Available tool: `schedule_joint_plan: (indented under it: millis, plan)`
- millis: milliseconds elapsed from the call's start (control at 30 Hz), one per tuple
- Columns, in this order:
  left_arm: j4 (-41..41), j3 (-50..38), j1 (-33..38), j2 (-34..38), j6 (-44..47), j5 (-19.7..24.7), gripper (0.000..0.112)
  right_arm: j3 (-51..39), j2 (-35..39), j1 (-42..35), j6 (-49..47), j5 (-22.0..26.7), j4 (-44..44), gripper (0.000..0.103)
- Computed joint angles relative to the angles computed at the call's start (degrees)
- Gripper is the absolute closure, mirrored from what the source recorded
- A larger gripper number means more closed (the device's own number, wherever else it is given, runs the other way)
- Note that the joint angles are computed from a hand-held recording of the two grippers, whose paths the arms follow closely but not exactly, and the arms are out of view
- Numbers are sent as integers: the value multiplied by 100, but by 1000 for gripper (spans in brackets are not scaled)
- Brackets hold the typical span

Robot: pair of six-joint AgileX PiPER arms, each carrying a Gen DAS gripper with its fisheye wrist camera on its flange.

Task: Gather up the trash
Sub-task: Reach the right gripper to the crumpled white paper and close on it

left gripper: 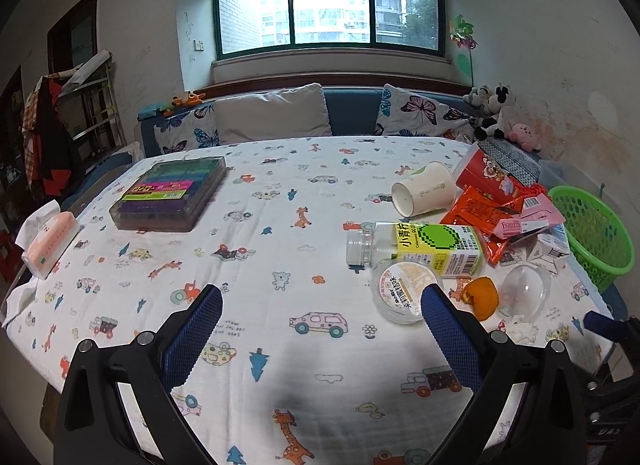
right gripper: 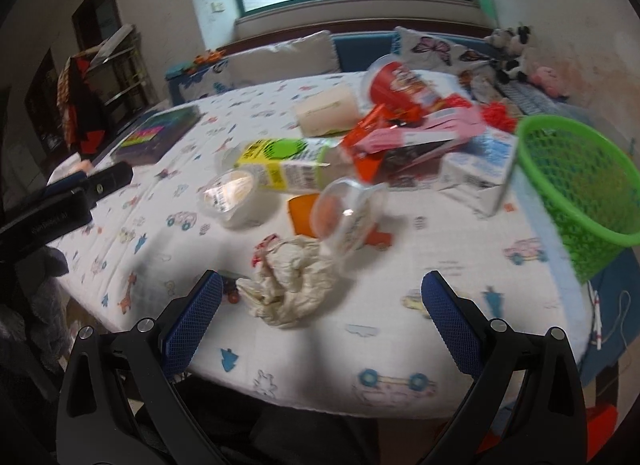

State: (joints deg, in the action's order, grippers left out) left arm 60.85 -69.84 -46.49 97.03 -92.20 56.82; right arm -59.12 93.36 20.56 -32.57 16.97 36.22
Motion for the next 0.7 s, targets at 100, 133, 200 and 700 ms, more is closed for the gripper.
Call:
schedule_joint_plan:
  millis: [100,133,200,700]
  plan:
    - [-11,83,45,-37,-9,-64,16,-164,262,78,-236,16,240,5]
    - [-27,100,68,-44,5,-96,16,-221,342,99,-175,6,192,5]
    - [-37,127,103,-51,27,-150,16,-374,546,122,-105,22,178,5]
    - [-845,-386,718,499,1323,-1355,16,-730,926,-124,-601,744,852,37]
